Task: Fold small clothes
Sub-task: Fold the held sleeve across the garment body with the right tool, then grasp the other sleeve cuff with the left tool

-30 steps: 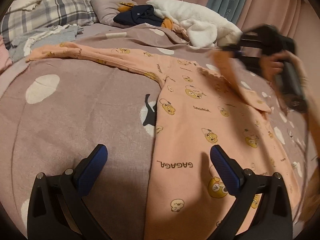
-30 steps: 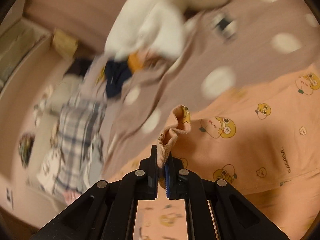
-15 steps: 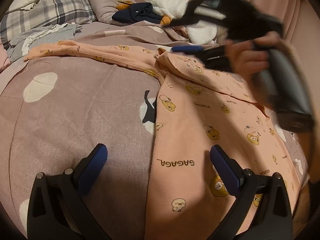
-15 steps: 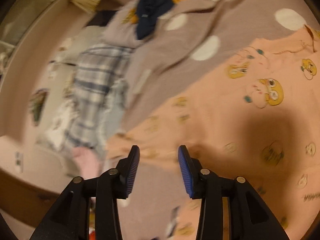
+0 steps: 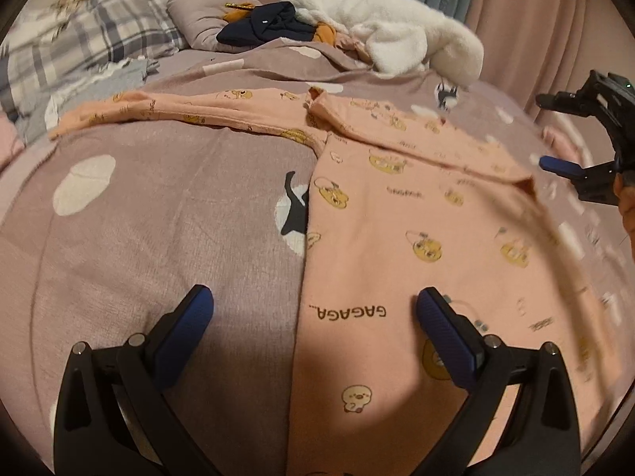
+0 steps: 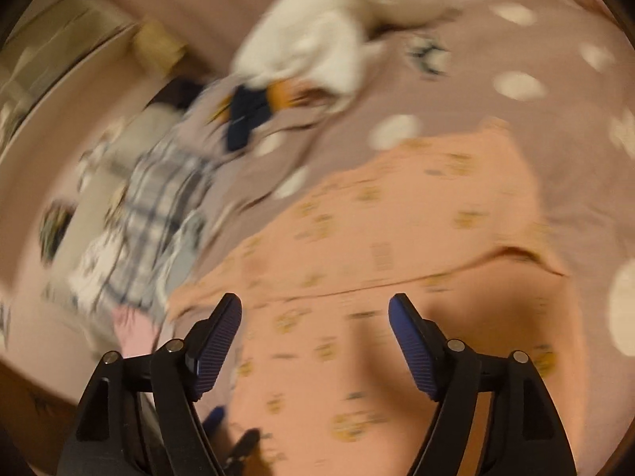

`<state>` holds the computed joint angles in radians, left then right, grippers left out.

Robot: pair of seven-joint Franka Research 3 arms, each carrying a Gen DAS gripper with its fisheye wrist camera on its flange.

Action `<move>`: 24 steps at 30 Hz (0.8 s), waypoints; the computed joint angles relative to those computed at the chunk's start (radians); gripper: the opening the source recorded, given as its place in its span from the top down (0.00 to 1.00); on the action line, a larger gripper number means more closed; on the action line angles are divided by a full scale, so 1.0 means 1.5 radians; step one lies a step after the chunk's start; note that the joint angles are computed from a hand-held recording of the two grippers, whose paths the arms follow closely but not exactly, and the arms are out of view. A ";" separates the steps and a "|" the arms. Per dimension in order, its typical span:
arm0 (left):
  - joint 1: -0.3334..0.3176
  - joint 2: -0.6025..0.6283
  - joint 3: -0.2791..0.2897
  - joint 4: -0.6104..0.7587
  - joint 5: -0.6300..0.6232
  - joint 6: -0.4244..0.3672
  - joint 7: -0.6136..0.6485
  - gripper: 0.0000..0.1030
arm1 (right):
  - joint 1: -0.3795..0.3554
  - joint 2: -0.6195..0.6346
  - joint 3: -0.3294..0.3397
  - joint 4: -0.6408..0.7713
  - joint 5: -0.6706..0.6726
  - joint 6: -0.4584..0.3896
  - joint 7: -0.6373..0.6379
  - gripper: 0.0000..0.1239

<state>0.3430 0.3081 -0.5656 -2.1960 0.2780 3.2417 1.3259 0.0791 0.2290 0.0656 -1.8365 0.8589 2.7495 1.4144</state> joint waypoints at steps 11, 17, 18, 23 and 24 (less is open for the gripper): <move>0.099 0.026 -0.091 -0.005 0.012 0.015 0.010 0.01 | -0.129 0.088 0.073 0.042 0.387 0.105 -0.164 0.38; 0.020 0.009 -0.013 0.002 0.030 0.005 -0.016 0.00 | -0.094 0.035 0.052 -0.021 0.462 0.113 -0.202 0.38; 0.024 0.009 -0.017 0.001 0.030 0.005 -0.015 0.00 | -0.083 0.025 0.043 -0.033 0.443 0.115 -0.192 0.38; 0.086 0.022 -0.076 -0.004 0.034 0.011 -0.010 0.01 | -0.049 -0.057 0.018 -0.118 0.534 0.080 -0.315 0.38; 0.099 0.026 -0.088 -0.004 0.038 0.010 -0.011 0.01 | -0.032 -0.072 0.017 -0.135 0.538 0.102 -0.330 0.38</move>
<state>0.4909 0.3464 -0.6979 -2.2015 0.3346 3.2569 1.3090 0.0304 0.1203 0.0904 -2.0388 1.6662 2.9027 0.9187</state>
